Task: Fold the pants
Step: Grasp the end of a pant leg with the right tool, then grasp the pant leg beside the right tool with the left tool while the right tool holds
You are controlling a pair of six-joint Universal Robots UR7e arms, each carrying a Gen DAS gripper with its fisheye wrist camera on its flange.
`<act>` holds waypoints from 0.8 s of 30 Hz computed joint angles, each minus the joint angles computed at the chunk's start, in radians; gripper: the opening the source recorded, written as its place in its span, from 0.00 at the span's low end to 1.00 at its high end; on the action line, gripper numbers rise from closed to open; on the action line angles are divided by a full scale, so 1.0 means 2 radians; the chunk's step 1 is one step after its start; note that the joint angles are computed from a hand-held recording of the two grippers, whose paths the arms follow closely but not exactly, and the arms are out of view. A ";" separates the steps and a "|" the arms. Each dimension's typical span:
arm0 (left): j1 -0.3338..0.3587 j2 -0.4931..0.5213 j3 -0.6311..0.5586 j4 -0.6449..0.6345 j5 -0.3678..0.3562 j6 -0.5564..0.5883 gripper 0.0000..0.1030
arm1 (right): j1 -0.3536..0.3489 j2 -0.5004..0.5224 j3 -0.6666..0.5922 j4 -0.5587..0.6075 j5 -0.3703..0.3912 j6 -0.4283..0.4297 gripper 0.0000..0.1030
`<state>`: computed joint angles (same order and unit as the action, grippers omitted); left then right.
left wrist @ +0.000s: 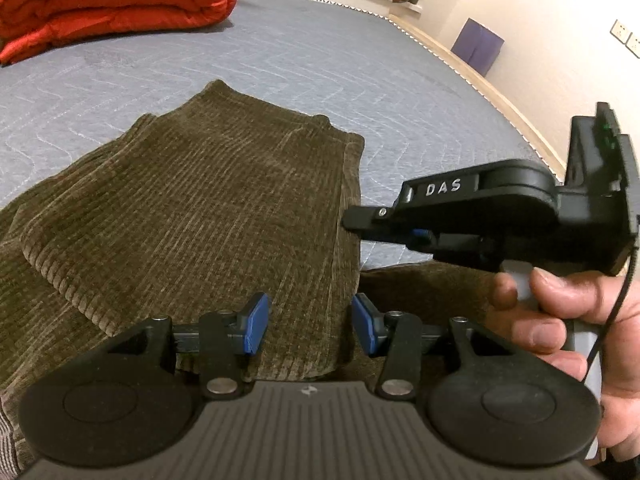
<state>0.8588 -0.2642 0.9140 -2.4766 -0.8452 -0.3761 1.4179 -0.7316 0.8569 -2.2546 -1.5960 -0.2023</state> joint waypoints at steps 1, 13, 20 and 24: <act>0.000 0.000 -0.001 -0.001 0.000 0.002 0.50 | -0.001 0.003 -0.005 0.008 0.000 0.001 0.10; 0.000 0.001 -0.006 0.016 0.003 0.000 0.51 | 0.004 0.008 -0.013 0.034 -0.012 -0.026 0.17; 0.000 0.002 -0.006 0.000 0.002 0.004 0.57 | 0.003 -0.012 -0.003 0.043 0.057 -0.050 0.07; -0.003 0.000 0.002 -0.039 0.013 0.009 0.57 | 0.001 -0.024 -0.002 0.079 0.113 -0.062 0.07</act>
